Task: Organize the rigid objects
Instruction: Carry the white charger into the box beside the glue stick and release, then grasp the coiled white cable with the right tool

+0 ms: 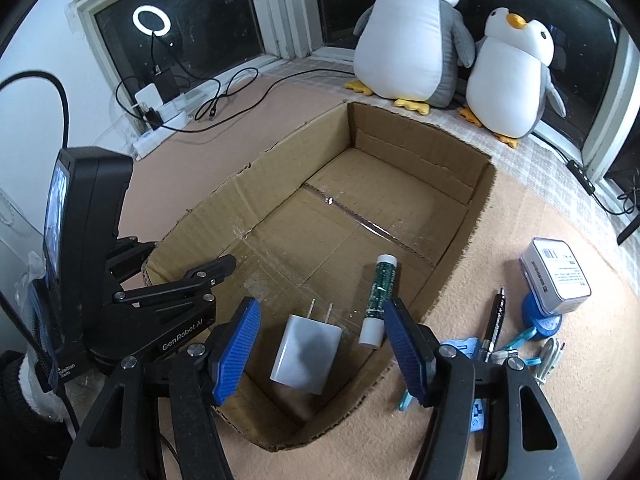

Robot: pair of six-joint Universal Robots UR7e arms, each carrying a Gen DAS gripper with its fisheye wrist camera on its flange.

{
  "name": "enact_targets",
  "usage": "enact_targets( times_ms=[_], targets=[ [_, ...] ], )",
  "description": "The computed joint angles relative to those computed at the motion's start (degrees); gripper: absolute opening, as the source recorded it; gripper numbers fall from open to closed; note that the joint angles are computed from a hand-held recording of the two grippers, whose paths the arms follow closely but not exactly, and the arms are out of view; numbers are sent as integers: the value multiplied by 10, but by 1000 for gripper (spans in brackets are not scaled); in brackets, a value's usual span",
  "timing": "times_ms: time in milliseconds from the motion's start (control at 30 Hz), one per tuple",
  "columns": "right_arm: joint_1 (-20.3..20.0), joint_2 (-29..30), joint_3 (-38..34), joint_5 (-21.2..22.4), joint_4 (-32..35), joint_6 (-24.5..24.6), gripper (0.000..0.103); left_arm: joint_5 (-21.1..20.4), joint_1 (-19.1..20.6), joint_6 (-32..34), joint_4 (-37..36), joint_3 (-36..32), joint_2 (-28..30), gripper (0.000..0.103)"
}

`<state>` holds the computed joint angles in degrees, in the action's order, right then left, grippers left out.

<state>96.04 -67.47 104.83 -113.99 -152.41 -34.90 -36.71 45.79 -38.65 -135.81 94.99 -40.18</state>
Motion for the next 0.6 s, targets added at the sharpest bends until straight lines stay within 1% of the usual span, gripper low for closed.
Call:
enact_targets(
  times_ms=[100,267,500,600],
  targets=[
    [-4,-12,2,9,2,7,61,0,0,0,0,0,0,37],
    [-16,-40,11,6,-10,28,61,0,0,0,-1,0,1,37],
    [-53,-79,14,2,-29,65,61,0,0,1,0,-1,1,37],
    [-74,-88,10,-8,-36,81,61,1,-1,0,0,0,1,37]
  ],
)
